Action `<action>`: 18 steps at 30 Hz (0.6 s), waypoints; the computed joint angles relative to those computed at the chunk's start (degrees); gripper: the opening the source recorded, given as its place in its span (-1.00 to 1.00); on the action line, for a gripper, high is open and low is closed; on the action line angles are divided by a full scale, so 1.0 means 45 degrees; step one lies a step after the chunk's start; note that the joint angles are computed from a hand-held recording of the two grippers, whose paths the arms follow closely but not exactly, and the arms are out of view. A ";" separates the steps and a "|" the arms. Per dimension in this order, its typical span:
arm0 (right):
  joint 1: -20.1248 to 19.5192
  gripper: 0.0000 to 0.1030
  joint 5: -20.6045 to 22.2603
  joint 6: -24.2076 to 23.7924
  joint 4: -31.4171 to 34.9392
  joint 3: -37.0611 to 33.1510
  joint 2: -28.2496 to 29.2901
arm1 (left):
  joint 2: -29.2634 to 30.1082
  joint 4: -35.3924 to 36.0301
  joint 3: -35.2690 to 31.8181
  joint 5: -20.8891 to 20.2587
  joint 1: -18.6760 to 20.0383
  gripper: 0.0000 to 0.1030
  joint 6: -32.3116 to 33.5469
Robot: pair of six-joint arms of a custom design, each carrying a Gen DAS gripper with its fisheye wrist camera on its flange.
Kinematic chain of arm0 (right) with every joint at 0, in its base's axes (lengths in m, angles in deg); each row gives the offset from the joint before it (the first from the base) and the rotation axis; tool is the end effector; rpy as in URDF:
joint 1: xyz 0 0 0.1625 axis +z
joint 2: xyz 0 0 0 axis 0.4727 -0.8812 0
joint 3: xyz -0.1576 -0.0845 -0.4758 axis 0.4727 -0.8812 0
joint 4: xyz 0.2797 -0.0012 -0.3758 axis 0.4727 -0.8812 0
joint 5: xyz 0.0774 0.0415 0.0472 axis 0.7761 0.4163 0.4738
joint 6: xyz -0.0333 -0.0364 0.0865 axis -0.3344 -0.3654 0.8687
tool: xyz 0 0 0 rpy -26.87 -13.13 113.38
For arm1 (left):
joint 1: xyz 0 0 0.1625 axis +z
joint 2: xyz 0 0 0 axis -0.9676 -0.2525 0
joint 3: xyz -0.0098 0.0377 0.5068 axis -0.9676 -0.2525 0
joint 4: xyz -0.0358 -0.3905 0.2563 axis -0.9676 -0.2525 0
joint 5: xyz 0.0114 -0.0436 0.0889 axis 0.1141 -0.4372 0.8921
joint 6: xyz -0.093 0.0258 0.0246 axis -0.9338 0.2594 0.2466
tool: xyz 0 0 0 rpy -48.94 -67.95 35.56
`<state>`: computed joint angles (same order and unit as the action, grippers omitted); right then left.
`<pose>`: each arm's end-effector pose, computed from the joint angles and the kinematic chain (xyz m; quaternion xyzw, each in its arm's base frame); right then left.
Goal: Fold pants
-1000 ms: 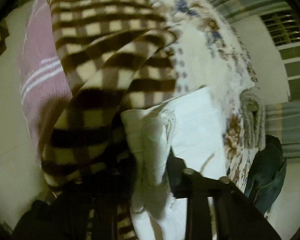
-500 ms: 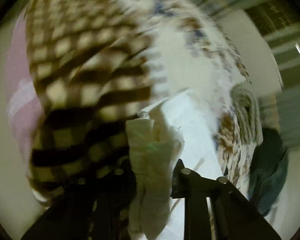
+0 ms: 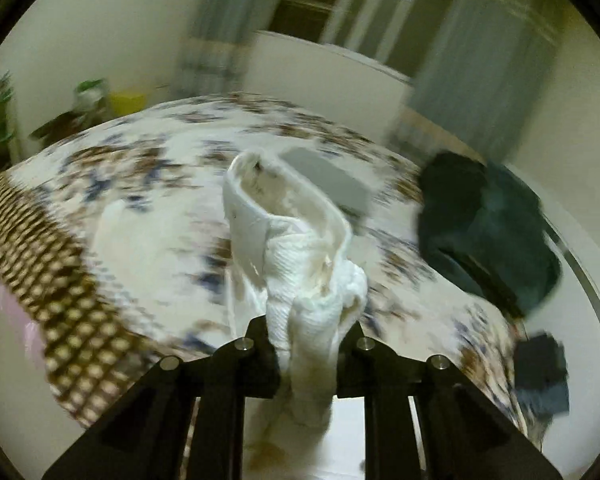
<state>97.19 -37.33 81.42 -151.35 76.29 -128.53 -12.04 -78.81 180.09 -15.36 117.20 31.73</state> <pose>0.3600 -0.3569 0.0784 -0.2875 -0.9261 0.1691 0.1760 -0.2167 -0.4614 0.4721 0.1523 0.8990 -0.3756 0.1659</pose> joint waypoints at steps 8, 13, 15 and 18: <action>-0.0980 0.90 -0.0965 0.1193 0.2121 0.3562 -0.5323 | 0.1909 0.0590 0.1918 -0.1637 -0.2425 -0.74 -0.2501; -0.1930 0.90 -0.1224 0.1416 0.3893 0.5071 -0.8861 | 0.3358 0.1888 0.2580 -0.2478 -0.2867 -0.68 -0.3495; -0.2267 0.90 -0.1209 0.1207 0.4287 0.5427 -0.9953 | 0.3718 0.2880 0.2446 -0.2567 -0.3015 -0.60 -0.4051; -0.2918 0.90 -0.0950 0.0189 0.4066 0.5934 -1.1422 | 0.3671 0.3223 0.2270 -0.3080 -0.2996 0.04 -0.4330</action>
